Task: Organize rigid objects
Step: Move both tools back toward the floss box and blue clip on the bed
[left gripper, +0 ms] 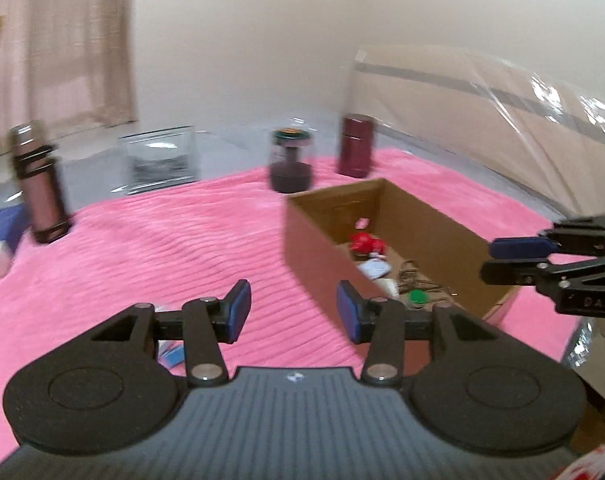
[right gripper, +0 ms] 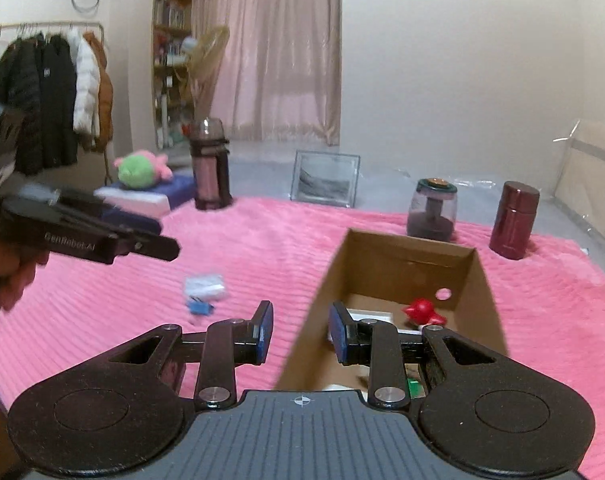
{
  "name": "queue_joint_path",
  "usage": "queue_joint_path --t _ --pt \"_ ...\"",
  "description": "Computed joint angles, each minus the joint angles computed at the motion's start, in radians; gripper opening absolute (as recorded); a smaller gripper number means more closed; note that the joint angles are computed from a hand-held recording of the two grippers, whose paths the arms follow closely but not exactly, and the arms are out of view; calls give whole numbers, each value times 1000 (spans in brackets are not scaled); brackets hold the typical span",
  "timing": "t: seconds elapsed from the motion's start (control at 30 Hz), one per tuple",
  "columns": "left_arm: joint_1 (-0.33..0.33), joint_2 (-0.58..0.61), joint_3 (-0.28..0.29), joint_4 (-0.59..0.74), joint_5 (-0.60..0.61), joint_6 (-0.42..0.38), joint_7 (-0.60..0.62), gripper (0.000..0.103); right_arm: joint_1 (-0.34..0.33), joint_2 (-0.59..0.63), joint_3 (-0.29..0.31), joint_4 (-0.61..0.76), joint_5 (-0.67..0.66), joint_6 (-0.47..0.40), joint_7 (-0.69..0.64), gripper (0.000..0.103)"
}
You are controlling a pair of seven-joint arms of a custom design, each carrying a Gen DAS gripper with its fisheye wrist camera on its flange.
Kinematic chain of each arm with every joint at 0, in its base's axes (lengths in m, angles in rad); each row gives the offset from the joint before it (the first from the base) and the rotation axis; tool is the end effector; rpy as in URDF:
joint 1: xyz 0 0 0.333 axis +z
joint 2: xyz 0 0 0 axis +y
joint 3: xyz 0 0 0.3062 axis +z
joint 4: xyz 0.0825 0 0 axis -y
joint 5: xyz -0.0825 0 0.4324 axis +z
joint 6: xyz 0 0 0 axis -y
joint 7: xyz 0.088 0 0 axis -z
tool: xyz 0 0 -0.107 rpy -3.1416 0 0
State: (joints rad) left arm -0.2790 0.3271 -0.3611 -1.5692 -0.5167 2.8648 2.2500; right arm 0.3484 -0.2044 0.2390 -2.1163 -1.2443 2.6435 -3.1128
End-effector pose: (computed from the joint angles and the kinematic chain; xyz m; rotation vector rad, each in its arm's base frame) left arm 0.6351 -0.3911 0.5516 -0.9087 2.2846 -1.3400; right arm 0.4701 0.3514 0.5403 -1.4553 1.5514 -0.8955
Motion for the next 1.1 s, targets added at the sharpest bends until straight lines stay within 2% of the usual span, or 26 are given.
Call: queue_joint_path --t 0.1,0.23,0.33,0.37,0.47,0.5,0.57,0.67,0.77,0.87,1.0,1.1 --pt "15 -81 25 -118 -15 61 -39 46 11 34 23 32 -62 -18 99 27" --pt "6 -158 87 -245 55 130 -153 50 46 93 17 75 -124 -11 178 27" --pt "32 -186 85 -293 27 137 -182 52 78 142 2 113 -125 -4 184 29" --pt "32 -193 93 -310 41 143 -204 53 88 160 -5 128 -116 -5 174 33" --pt "5 -203 146 -351 189 164 -338 54 122 204 -20 161 -124 -22 186 61" --pt "16 -206 138 -358 181 165 -338 54 132 217 -26 172 -134 -23 199 65" --pt "33 -204 129 -363 167 159 -341 56 148 243 -39 194 -123 -22 186 67" --pt "24 -202 154 -378 252 168 -406 59 169 280 -59 226 -98 -14 160 69" --pt "53 -191 128 -375 211 160 -376 61 187 315 -77 256 -84 -5 148 70" --pt "50 -171 137 -361 239 152 -393 63 204 352 -94 289 -61 0 129 70" --pt "77 -145 112 -341 189 139 -345 71 225 406 -120 341 -28 14 102 70" --pt "72 -116 123 -315 209 135 -350 74 243 453 -142 386 -10 18 92 70"
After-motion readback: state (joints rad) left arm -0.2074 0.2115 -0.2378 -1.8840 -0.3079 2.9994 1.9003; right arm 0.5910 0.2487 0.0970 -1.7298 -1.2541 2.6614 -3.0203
